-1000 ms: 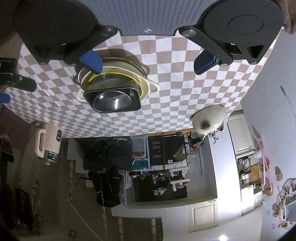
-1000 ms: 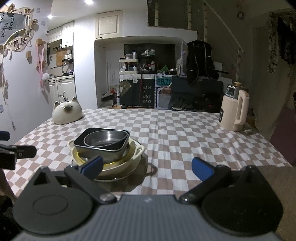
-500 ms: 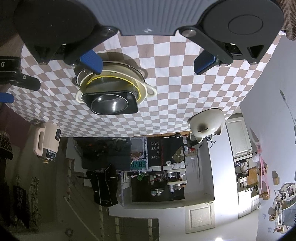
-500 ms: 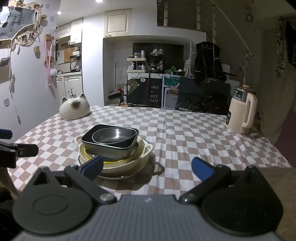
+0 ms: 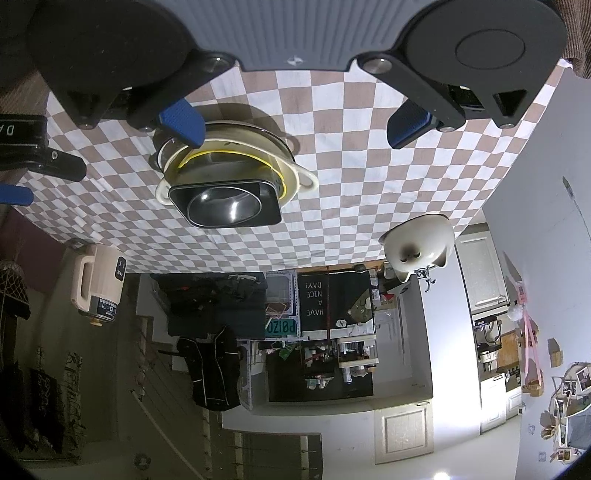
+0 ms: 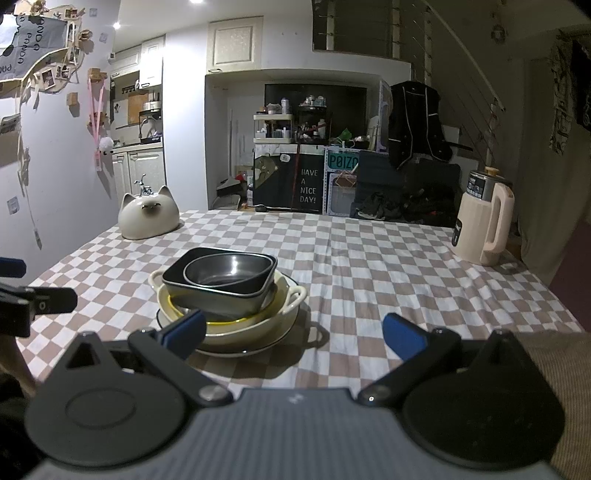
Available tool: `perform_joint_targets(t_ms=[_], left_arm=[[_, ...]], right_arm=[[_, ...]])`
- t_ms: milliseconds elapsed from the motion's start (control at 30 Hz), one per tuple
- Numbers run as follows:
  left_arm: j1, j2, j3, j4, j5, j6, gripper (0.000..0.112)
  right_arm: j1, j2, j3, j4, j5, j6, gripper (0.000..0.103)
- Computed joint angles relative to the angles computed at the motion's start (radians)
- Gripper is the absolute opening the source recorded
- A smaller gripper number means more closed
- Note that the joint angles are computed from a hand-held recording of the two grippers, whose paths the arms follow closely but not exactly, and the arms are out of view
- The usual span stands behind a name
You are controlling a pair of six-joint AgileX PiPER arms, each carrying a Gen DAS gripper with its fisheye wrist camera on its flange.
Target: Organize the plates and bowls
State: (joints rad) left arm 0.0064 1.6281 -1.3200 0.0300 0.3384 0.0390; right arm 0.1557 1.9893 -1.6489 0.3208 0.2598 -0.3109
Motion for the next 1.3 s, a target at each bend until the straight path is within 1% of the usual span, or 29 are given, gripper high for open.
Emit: perform_joint_targets(t_ms=[1300], left_arm=[[0.003,0.001,0.0,-0.01,-0.001,0.011,0.103]], right_arm=[[0.004,-0.003,0.007,-0.016,-0.006,0.018,0.102]])
